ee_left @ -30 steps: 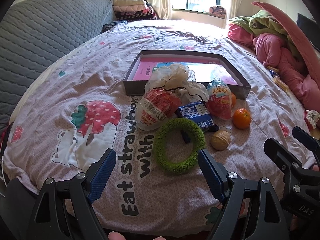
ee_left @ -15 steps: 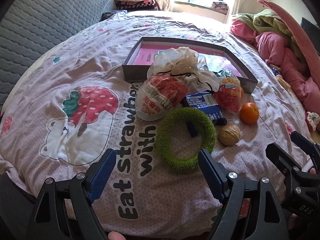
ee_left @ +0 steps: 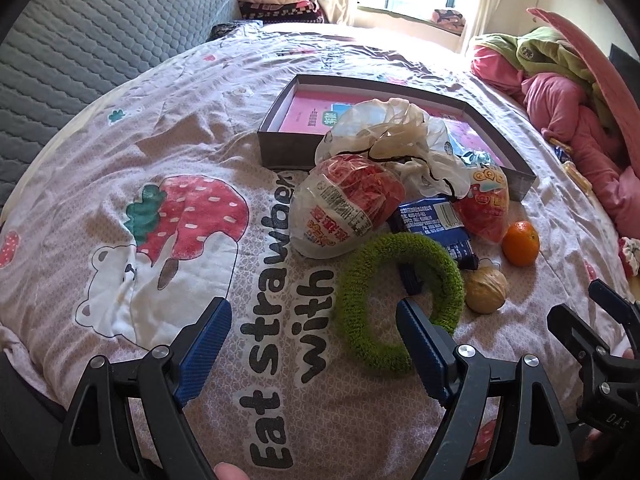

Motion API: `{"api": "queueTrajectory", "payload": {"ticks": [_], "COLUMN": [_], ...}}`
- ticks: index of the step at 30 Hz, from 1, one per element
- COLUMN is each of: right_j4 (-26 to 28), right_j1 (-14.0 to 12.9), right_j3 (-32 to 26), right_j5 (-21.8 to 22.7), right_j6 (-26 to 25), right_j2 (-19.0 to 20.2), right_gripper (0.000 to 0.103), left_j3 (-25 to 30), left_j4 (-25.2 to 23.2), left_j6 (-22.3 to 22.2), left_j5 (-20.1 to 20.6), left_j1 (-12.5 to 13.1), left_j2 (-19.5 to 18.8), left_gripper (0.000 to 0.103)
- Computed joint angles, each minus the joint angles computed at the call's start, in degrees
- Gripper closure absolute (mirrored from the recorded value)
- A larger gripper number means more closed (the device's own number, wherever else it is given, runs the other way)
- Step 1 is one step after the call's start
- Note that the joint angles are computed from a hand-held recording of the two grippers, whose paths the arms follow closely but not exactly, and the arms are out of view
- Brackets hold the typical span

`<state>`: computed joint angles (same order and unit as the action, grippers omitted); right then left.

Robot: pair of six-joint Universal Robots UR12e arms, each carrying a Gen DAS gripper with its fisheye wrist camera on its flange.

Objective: Organize objects
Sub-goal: 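Move left tool toward green fuzzy ring while right tool approaches orange mandarin, then close left tool on green fuzzy ring while right tool grasps orange mandarin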

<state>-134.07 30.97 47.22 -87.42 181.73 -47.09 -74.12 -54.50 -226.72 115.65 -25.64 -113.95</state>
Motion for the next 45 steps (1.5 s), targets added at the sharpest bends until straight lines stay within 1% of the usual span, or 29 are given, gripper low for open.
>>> {"api": "queueTrajectory", "payload": {"ticks": [3,9,15,17,19,21,24,26,27,28,30,32,34,35,36,37,38,40,42,44,45], "right_j4": [-0.5,1.9,3.4,3.8,4.5,5.4,7.0,7.9,8.2,8.4,9.5,10.0,10.4,10.7,11.2,11.8,12.0,12.5,12.1,11.4,11.0], "right_j1": [-0.2,-0.6,-0.6,-0.7,-0.8,-0.8,-0.9,-0.8,-0.7,-0.6,-0.4,-0.3,-0.1,0.1,0.2,0.3,0.4,0.6,0.6,0.6,0.7], "right_j3": [0.0,-1.9,-3.8,-4.5,-5.5,-6.7,-8.6,-9.8,-10.3,-10.8,-12.3,-13.5,-14.8,-15.5,-16.2,-16.9,-17.5,-18.4,-18.6,-18.3,-18.2], "right_j5": [0.7,2.0,1.3,0.9,0.7,0.3,0.3,-0.1,-0.5,-0.7,-0.7,-0.4,-0.9,-1.2,-1.5,-1.8,-2.3,-2.8,-2.8,-2.5,-2.6], "right_j6": [0.1,1.2,1.4,1.9,1.9,1.8,1.6,1.1,0.7,0.3,-0.6,-1.6,-2.7,-3.1,-3.4,-3.8,-3.9,-4.4,-4.6,-4.6,-4.6], "right_j2": [0.2,1.3,2.5,2.9,3.5,4.1,5.1,5.8,6.1,6.4,7.2,7.9,8.7,9.1,9.6,9.9,10.3,10.8,11.0,11.0,10.9], "right_gripper": [0.005,0.005,0.005,0.006,0.007,0.009,0.013,0.021,0.023,0.025,0.026,0.031,0.033,0.036,0.038,0.042,0.048,0.053,0.057,0.062,0.062], "left_j3": [-0.6,-0.5,-0.7,-0.8,-0.9,-0.9,-1.0,-1.0,-1.1,-1.2,-1.6,-1.8,-2.0,-2.2,-2.3,-2.4,-2.6,-2.8,-2.9,-3.0,-3.1], "left_j4": [0.8,1.3,2.9,3.9,4.5,5.0,5.4,6.1,6.4,6.8,7.8,8.3,8.9,9.3,9.6,9.9,10.4,10.9,11.4,11.8,12.1], "left_j6": [-0.4,0.4,1.3,1.8,2.0,2.2,2.8,3.4,3.6,3.8,3.8,3.7,3.6,3.4,3.4,3.3,3.3,3.2,3.3,3.4,3.5], "left_j5": [-2.2,-2.8,-3.6,-3.9,-4.5,-4.9,-5.0,-5.0,-5.2,-5.5,-6.0,-6.5,-6.7,-6.9,-7.2,-7.5,-7.8,-8.4,-8.6,-9.0,-9.1], "left_j1": [0.7,1.0,1.1,1.2,1.2,1.3,1.3,1.3,1.3,1.4,1.6,1.7,1.8,1.9,2.0,2.0,2.1,2.2,2.3,2.3,2.3], "left_j2": [0.1,-0.5,-0.7,-0.7,-0.7,-0.8,-0.9,-1.0,-1.0,-1.0,-0.9,-0.8,-0.8,-0.8,-0.7,-0.7,-0.6,-0.6,-0.6,-0.7,-0.6], "left_gripper": [0.018,0.018,0.019,0.022,0.028,0.031,0.033,0.037,0.04,0.041,0.042,0.043,0.048,0.049,0.052,0.058,0.061,0.064,0.066,0.072,0.078]}}
